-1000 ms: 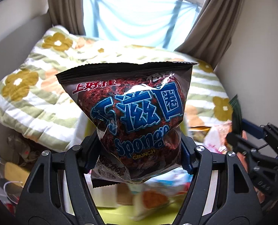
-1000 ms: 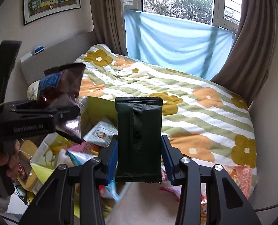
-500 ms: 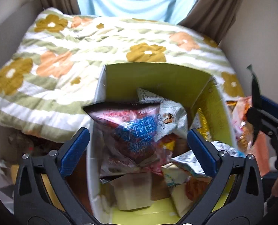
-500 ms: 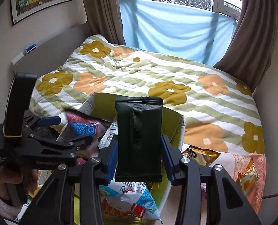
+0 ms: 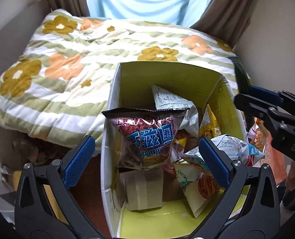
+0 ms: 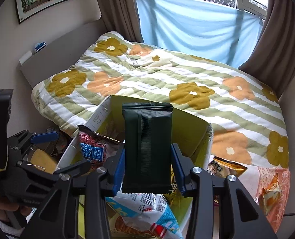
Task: Organize snacks
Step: 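Carry both packets over the box and open both tools to drop them, then move both tools back over the remaining snacks on the table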
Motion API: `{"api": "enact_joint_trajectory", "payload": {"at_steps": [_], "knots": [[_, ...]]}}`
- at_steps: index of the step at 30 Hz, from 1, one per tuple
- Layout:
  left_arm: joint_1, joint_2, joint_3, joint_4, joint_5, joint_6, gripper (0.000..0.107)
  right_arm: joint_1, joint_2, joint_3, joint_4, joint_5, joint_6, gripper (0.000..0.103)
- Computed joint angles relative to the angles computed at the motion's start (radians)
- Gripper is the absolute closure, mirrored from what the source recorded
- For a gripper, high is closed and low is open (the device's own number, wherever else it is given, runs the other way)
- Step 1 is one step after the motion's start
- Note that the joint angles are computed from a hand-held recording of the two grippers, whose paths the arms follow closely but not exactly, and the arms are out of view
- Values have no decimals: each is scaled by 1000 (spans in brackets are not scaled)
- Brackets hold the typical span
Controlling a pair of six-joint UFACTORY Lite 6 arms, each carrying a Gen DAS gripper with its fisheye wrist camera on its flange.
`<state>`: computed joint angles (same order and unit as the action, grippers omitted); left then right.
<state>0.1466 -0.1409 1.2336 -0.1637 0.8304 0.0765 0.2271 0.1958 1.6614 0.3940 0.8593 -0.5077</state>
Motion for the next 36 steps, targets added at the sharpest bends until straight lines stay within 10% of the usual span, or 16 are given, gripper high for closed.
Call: {"api": "enact_joint_trajectory", "payload": {"at_steps": [6,23,36], "knots": [[-21,-68,-44,98,5,-81,4,-18,-90,-110,91,-58,-78,5],[-116,-144,-39,59,56,-90,4,-114,-291,-232,43,-18,-52,5],[-506,36,205,176,40,-334,4,-604,-276,-96,153,135,-335,5]]}}
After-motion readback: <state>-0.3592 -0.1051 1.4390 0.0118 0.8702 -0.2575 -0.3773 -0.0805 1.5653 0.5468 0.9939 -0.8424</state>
